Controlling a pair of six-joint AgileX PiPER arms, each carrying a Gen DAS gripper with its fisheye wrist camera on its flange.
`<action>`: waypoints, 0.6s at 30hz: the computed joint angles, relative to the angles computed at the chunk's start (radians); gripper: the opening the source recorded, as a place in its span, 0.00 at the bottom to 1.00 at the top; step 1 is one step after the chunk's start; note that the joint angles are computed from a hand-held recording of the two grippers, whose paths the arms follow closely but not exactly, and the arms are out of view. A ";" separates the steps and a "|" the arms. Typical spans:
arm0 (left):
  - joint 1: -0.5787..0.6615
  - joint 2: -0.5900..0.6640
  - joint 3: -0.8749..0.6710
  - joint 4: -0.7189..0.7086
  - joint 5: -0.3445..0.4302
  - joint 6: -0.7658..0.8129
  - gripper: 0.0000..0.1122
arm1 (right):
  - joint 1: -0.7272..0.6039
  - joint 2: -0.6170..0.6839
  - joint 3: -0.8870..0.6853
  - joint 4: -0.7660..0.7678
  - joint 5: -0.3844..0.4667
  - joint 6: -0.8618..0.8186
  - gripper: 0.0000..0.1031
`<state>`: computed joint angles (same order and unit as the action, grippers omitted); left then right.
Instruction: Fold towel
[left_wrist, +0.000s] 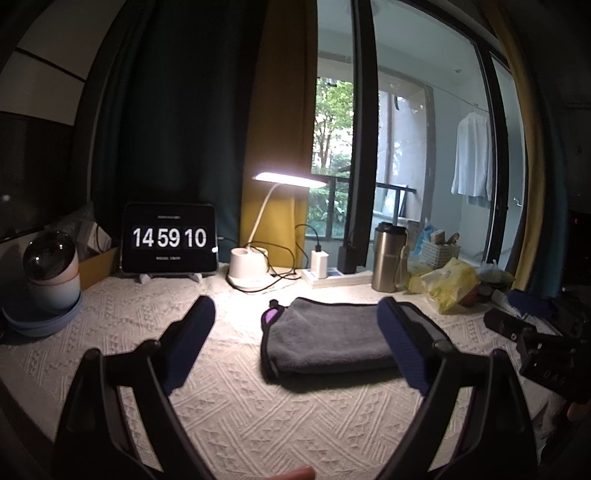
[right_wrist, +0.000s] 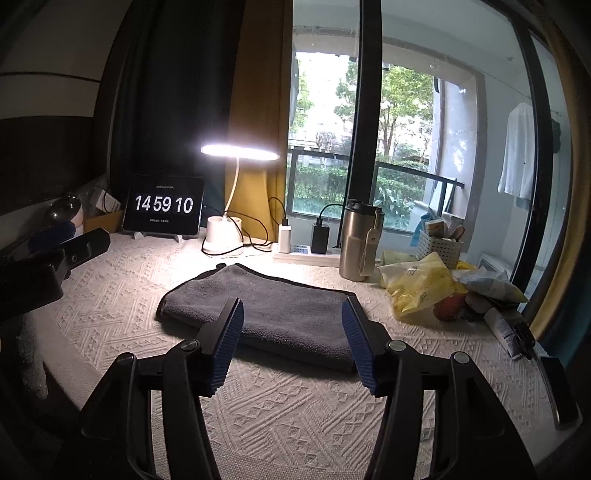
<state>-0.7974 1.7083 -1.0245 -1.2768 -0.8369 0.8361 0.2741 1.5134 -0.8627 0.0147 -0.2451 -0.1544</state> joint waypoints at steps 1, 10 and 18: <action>-0.004 -0.004 0.010 0.005 -0.011 -0.006 0.80 | 0.004 -0.006 0.010 0.026 -0.013 -0.024 0.57; -0.054 -0.051 0.116 0.115 -0.106 -0.095 0.81 | 0.063 -0.093 0.136 0.313 -0.110 -0.239 0.58; -0.083 -0.075 0.148 0.117 -0.162 -0.096 0.85 | 0.100 -0.154 0.204 0.459 -0.183 -0.335 0.62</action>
